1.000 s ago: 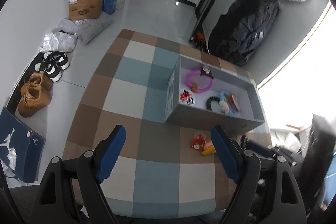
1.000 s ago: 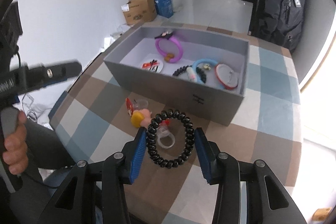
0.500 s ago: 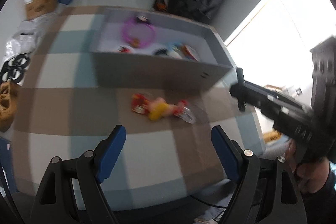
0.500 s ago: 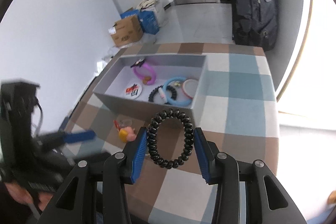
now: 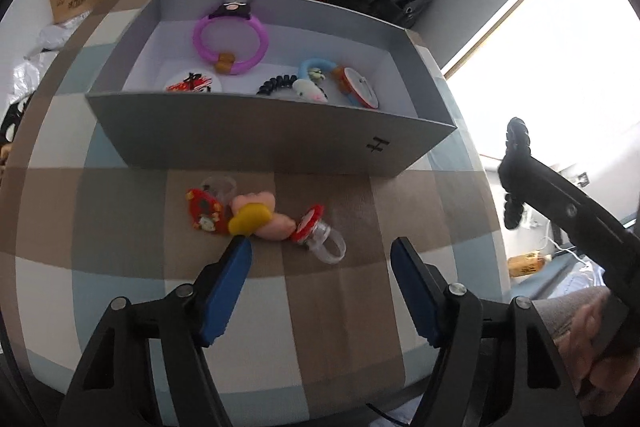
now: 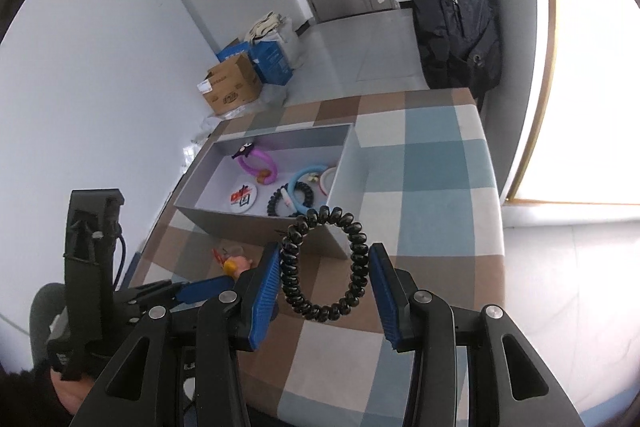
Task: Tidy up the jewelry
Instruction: 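Lift the coil bracelet with the right gripper while the left gripper grasps the clear red-capped charm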
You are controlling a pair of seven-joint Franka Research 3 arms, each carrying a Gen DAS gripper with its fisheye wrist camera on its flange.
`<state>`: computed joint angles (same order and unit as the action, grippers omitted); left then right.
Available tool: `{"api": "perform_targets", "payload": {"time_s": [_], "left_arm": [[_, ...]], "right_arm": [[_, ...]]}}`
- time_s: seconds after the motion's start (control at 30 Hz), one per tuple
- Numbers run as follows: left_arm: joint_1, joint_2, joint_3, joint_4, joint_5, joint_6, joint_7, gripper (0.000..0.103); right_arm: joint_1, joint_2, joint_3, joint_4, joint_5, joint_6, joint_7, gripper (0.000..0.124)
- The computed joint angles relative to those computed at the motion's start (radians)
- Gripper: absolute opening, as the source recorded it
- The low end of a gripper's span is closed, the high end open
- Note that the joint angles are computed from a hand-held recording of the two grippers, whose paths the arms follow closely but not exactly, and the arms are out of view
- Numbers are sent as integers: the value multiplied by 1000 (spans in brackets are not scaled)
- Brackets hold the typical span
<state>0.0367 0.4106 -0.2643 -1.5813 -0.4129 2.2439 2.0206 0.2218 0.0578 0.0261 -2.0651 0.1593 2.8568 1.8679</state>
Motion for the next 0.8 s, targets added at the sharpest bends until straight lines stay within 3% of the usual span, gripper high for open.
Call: {"api": "perform_targets", "payload": {"time_s": [0.03, 0.07, 0.17, 0.3, 0.37, 0.6, 0.8], "left_arm": [[-12, -3, 4, -6, 17, 19, -13, 67], [-19, -8, 5, -17, 29, 41, -15, 58], [-45, -29, 16, -59, 95, 110, -26, 45], [-47, -42, 17, -85, 132, 145, -30, 34], [-43, -43, 17, -89, 145, 152, -25, 19], [-20, -16, -4, -44, 105, 92, 8, 15], [32, -23, -26, -29, -47, -11, 99, 15]], "right_arm": [[0, -3, -1, -4, -2, 3, 1, 43], [-1, -7, -1, -9, -1, 7, 0, 43], [-4, -17, -2, -22, 2, 16, 0, 43], [-11, -26, -3, -31, 11, 21, 2, 43], [-13, -29, -2, -36, 20, 22, -1, 43], [-15, -30, -1, -36, 19, 22, 1, 43], [-14, -27, 0, -31, 17, 21, 11, 43]]}}
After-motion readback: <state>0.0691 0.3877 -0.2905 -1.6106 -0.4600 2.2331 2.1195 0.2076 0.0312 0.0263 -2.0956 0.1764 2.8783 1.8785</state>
